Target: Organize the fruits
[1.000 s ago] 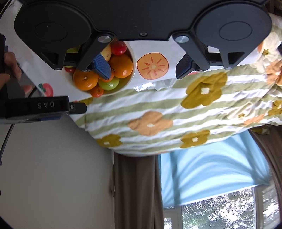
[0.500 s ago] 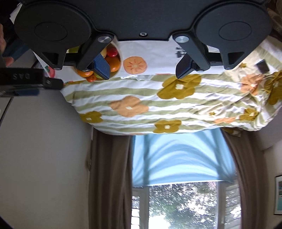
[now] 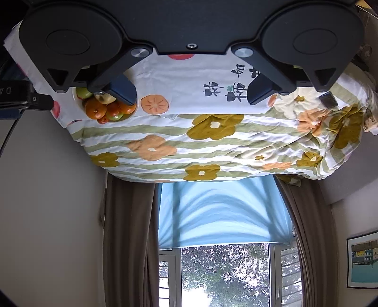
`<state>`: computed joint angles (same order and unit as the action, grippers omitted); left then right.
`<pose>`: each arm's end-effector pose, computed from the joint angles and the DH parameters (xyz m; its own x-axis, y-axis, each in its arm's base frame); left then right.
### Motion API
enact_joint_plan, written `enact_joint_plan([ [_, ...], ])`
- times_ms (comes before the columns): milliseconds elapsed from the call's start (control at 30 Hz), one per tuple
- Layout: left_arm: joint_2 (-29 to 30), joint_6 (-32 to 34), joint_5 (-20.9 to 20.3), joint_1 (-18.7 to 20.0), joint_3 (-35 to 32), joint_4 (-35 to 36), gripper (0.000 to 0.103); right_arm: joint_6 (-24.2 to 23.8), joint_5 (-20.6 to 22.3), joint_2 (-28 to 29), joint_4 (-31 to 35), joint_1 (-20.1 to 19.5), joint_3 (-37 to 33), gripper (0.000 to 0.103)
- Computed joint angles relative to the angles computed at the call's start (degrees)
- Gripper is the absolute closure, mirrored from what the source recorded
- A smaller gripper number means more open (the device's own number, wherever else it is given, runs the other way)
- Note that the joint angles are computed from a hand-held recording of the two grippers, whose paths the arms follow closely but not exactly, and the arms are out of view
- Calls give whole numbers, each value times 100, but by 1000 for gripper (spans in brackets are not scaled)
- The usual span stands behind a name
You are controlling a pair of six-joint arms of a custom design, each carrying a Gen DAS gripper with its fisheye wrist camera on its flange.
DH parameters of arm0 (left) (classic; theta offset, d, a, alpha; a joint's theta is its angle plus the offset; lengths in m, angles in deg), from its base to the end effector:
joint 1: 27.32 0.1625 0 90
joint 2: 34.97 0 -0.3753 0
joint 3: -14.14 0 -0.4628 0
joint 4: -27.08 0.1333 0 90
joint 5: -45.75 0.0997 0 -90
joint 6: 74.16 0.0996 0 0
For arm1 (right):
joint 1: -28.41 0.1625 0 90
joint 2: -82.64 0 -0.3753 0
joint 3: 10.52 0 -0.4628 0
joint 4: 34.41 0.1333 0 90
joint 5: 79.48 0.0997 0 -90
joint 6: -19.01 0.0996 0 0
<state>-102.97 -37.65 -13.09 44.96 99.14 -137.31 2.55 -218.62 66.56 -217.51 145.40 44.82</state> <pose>-0.0396 -0.7313 0.4132 -0.6642 0.1811 -0.7253 0.6957 0.5047 -0.5111 0.4285 -0.7136 0.0156 -0.7490 0.0881 0.6567 -0.5005 0.5743 -0.6478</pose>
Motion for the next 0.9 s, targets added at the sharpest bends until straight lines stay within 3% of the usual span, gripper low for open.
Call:
enact_joint_plan([
  [900,-19,38,3,58,8,13,0,124,-107,128,144,23,-174,0],
])
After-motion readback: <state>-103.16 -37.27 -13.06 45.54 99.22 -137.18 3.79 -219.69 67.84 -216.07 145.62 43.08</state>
